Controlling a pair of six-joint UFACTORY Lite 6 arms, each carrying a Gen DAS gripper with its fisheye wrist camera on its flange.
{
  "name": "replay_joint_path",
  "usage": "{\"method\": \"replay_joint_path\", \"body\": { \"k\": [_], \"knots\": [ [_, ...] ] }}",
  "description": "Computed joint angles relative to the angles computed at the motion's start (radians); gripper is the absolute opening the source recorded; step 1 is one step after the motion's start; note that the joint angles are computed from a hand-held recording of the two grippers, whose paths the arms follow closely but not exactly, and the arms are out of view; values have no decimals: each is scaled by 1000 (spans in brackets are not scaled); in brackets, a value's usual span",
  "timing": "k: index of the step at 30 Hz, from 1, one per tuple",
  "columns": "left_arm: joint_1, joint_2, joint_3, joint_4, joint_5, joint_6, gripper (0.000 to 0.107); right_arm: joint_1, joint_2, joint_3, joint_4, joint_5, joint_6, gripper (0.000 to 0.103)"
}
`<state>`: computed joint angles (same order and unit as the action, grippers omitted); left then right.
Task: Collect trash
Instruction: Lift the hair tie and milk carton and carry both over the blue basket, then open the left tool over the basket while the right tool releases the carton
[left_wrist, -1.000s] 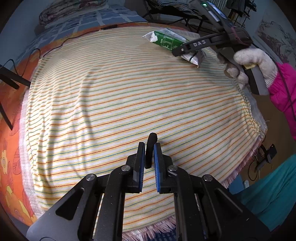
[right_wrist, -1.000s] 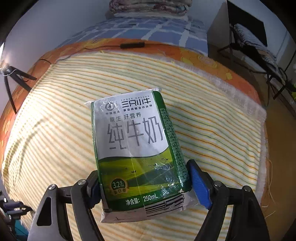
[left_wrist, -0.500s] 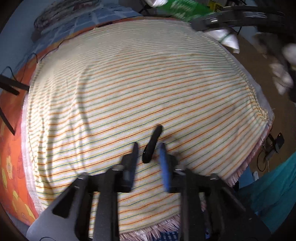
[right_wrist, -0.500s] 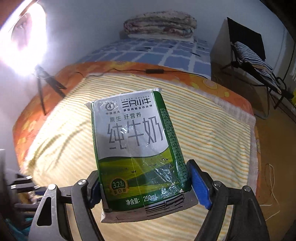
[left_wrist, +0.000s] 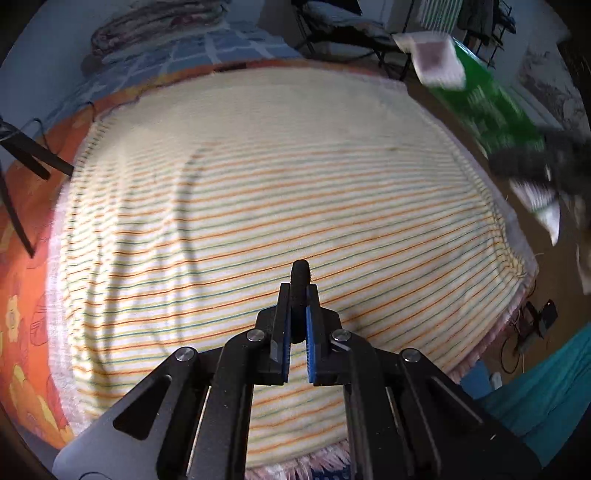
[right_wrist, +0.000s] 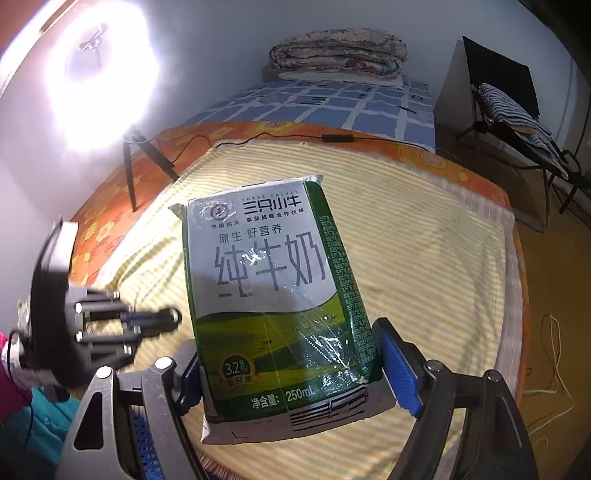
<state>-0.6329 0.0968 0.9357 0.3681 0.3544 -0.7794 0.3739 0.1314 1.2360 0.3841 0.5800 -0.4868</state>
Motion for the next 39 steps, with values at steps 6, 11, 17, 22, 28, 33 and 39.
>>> {"method": "replay_joint_path", "body": {
  "k": [6,11,17,22,28,33,39],
  "knots": [
    [-103,-203,-97,154,99,-192,4,61,-229,-207,-34,2,41,82],
    [-221,-346,-158,214,204,-318,4,165,-413,-363,-140,11,190,82],
    [-385,-473,-236,278,338,-475,4,341,-569,-486,-305,39,442,82],
    [-536,-560,-312,308,431,-621,4,521,-668,-586,-430,75,672,82],
    [-697,-618,-420,300,473,-787,4,716,-715,-694,-536,87,915,82],
    [-764,-617,-498,268,435,-872,4,795,-720,-775,-523,54,995,82],
    [-795,-574,-537,252,376,-913,4,866,-662,-829,-522,-8,1061,82]
  ]
}}
